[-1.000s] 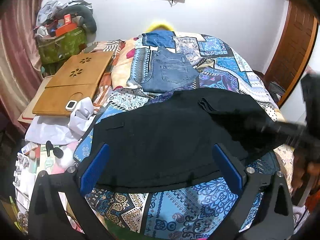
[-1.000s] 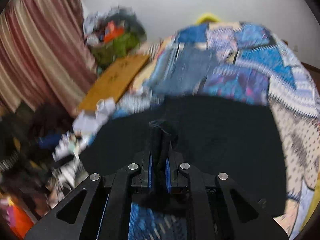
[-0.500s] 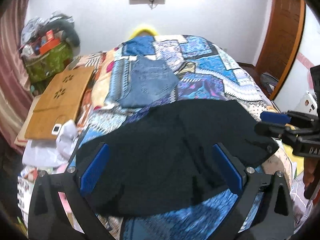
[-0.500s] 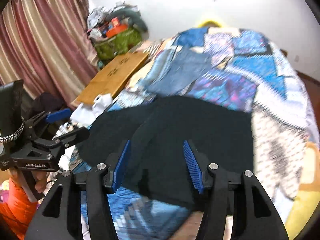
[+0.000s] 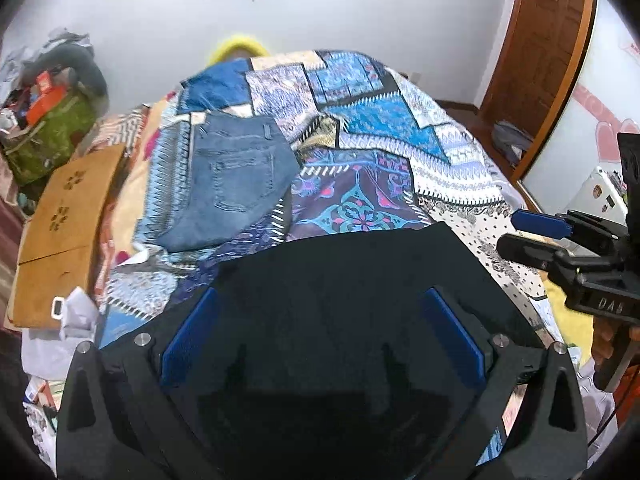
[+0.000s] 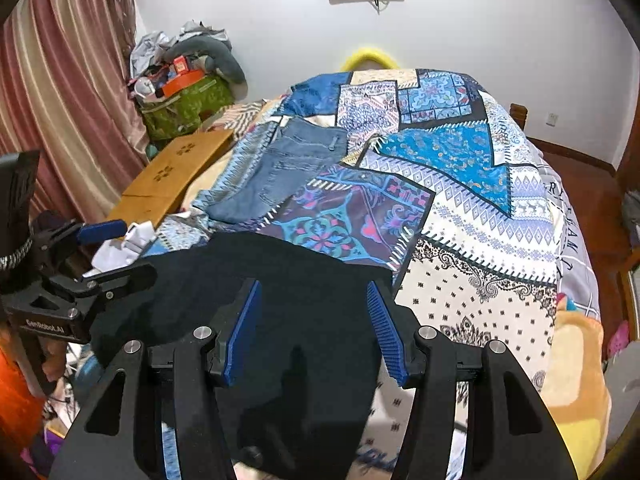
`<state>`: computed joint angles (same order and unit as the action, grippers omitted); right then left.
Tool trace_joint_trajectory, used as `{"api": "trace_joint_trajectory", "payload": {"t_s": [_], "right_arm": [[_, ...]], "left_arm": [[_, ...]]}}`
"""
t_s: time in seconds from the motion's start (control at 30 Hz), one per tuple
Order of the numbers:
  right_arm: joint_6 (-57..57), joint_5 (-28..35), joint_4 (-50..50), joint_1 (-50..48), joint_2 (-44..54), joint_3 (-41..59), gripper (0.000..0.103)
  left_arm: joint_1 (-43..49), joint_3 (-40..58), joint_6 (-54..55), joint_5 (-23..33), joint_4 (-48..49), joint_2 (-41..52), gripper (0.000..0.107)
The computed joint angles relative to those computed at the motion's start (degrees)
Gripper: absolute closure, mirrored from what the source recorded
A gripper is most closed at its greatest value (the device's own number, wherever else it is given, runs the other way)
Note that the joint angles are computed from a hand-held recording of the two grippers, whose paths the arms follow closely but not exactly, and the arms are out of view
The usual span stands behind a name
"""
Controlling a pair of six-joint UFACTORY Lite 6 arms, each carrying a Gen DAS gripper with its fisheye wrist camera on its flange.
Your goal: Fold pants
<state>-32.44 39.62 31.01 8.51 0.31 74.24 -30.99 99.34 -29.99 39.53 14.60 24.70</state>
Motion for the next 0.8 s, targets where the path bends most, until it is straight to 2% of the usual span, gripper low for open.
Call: {"api": "trace_joint_trajectory", "payload": {"t_s": [0.17, 0.3, 0.4, 0.47, 0.67, 0.73, 0.8], "right_arm": [[-4.44, -0.2, 2.12, 0.04, 6.53, 1.85, 0.052], [-3.78, -0.88, -0.17, 0.85, 11.91, 2.56, 0.052], [-6.13, 0.67, -0.68, 0.42, 13.93, 1.97, 0.052], [-8.17, 1.54, 0.32, -0.57, 12.01, 0.27, 0.052], [-9.29, 1.02, -0.1, -2.4, 4.86, -7.02, 0.051], [-8.16, 0.9, -0.95, -3.04, 2.44, -9.33, 0.045], [-7.89, 1.46, 0.16, -4.08, 1.41, -10.92, 0.044]], "left_arm": [[1.28, 8.28, 5.57, 2.45, -4.33, 9.48, 0.004], [2.06, 12.93, 9.76, 4.91, -7.83, 15.73, 0.004], [1.59, 15.78, 10.9, 7.7, -6.86, 19.95, 0.004], [0.9, 11.56, 10.05, 5.07, -5.25, 17.58, 0.004], [-2.04, 2.51, 4.16, 1.96, 3.05, 11.57, 0.004], [-2.82, -0.88, 1.93, 1.15, 5.35, 9.16, 0.004], [-3.25, -3.86, 0.05, 0.59, 6.57, 6.92, 0.004]]}}
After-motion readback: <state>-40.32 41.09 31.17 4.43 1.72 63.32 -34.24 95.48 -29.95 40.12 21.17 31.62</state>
